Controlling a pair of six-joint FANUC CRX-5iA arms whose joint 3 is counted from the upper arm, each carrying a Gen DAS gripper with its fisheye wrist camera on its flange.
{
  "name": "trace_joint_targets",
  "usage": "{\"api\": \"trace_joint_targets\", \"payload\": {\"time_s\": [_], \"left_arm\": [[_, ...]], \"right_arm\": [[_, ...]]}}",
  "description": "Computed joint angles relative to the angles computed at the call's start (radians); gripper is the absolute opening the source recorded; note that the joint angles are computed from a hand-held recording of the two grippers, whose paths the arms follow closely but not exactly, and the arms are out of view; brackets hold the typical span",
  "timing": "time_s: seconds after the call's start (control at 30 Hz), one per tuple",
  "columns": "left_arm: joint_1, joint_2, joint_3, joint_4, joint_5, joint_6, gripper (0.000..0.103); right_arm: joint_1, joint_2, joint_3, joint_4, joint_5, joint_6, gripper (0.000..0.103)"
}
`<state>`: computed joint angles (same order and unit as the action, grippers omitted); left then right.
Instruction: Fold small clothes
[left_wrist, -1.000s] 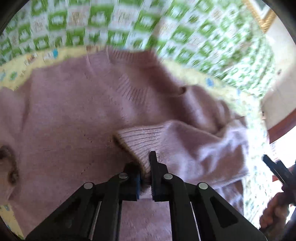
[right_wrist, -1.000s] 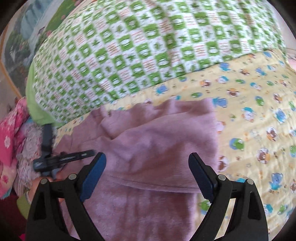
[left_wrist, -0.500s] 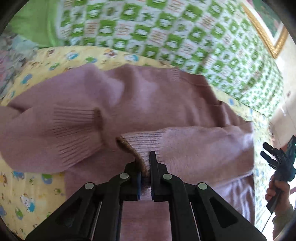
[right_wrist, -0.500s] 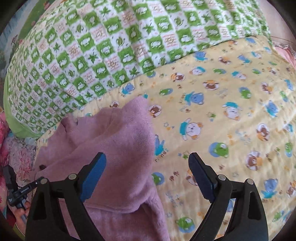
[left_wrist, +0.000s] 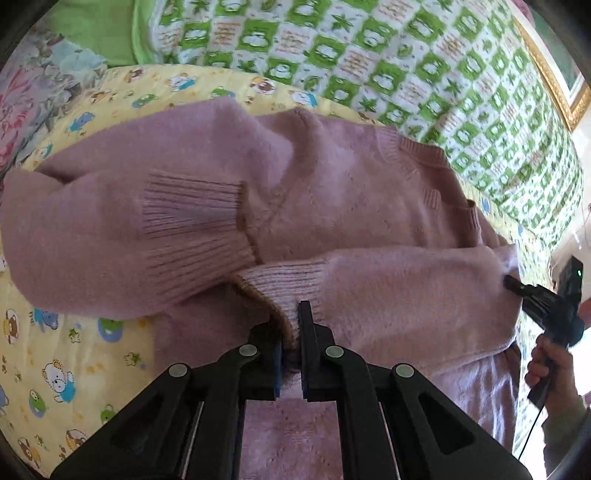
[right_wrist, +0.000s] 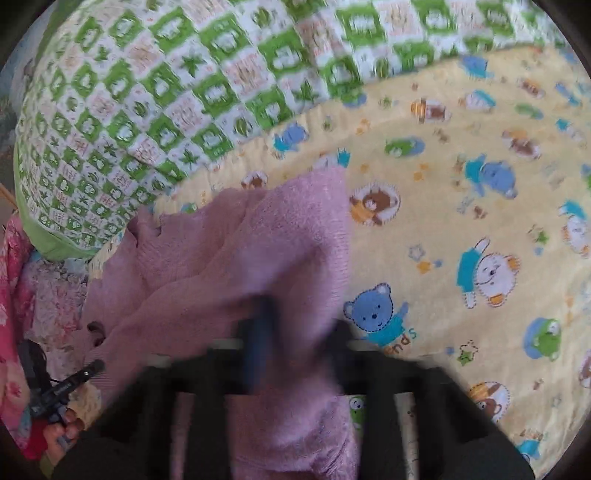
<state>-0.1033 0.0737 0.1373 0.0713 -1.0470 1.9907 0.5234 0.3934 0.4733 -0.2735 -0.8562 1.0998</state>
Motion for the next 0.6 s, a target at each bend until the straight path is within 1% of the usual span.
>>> {"api": "trace_joint_targets", "payload": {"time_s": [0.07,0.13,0.17,0.23,0.33,0.47,0.5,0.53,0.57,0.6], "left_arm": [[0.0,-0.002,-0.003,0.029,0.018,-0.014,0.005],[-0.003,-0.005,-0.011,0.074,0.051,-0.044,0.005],[-0.018,0.008,0.012,0.066,0.049,-0.052,0.005],[-0.048,0.049,0.071,0.035,0.016,-0.067,0.005],[-0.07,0.097,0.119,0.0,-0.007,-0.067,0.005],[-0.07,0.12,0.137,-0.014,0.007,-0.101,0.005],[-0.069,0.124,0.139,-0.017,0.005,-0.111,0.006],[-0.066,0.135,0.146,-0.021,-0.009,-0.115,0.006],[-0.058,0.147,0.149,-0.015,-0.023,-0.117,0.006],[-0.05,0.147,0.137,0.005,-0.024,-0.122,0.007]], "right_arm": [[0.013,-0.048,-0.062,0.102,0.06,-0.048,0.008],[0.01,-0.086,-0.114,0.167,0.102,-0.105,0.008],[0.005,-0.093,-0.125,0.194,0.101,-0.131,0.008],[-0.002,-0.078,-0.112,0.213,0.069,-0.128,0.008],[0.019,-0.052,-0.11,0.3,0.045,-0.136,0.008],[0.02,-0.058,-0.15,0.326,0.083,-0.193,0.008],[0.019,-0.052,-0.147,0.322,0.075,-0.199,0.008],[0.018,-0.037,-0.125,0.31,0.04,-0.191,0.009],[0.027,-0.039,-0.128,0.33,0.037,-0.208,0.009],[0.034,-0.047,-0.137,0.352,0.038,-0.227,0.013]]}}
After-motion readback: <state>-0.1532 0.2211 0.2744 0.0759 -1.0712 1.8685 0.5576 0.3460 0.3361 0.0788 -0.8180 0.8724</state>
